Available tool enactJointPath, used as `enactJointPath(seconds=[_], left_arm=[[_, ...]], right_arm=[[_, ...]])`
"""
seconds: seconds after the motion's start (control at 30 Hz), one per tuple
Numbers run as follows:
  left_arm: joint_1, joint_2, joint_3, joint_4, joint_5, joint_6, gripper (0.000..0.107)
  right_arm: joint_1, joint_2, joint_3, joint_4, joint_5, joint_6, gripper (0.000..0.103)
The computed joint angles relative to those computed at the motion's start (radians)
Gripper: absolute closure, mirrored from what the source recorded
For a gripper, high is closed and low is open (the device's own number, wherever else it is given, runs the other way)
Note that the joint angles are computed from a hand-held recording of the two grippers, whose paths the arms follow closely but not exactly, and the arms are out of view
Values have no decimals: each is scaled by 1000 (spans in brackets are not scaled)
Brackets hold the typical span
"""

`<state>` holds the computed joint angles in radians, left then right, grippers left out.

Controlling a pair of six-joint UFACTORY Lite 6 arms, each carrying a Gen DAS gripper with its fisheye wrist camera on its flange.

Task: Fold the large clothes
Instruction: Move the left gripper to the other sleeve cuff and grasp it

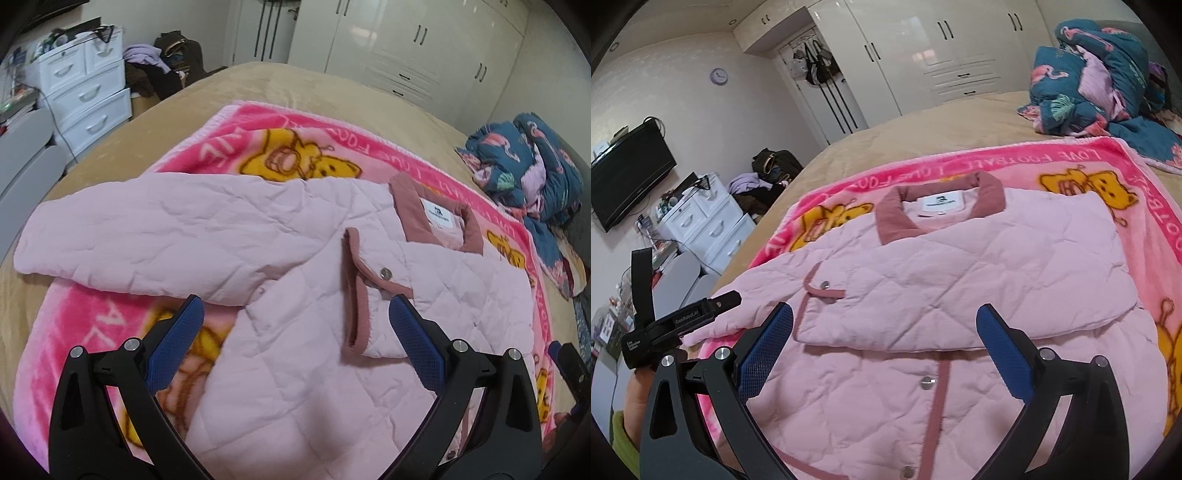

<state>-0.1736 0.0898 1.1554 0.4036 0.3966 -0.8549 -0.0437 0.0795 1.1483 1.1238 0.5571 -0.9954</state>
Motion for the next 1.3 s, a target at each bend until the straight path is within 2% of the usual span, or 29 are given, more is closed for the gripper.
enactJointPath(seconds=[0.37, 0.73, 1.3], left_arm=[[105, -74, -55, -106, 7, 121, 13], [244, -83, -95, -240, -24, 253, 13], [531, -28, -100, -659, -49, 634, 13]], right_arm=[[148, -18, 33, -65, -57, 115, 4], [303, 14, 105, -145, -114, 234, 4], [492, 223, 346, -312, -141, 406, 4]])
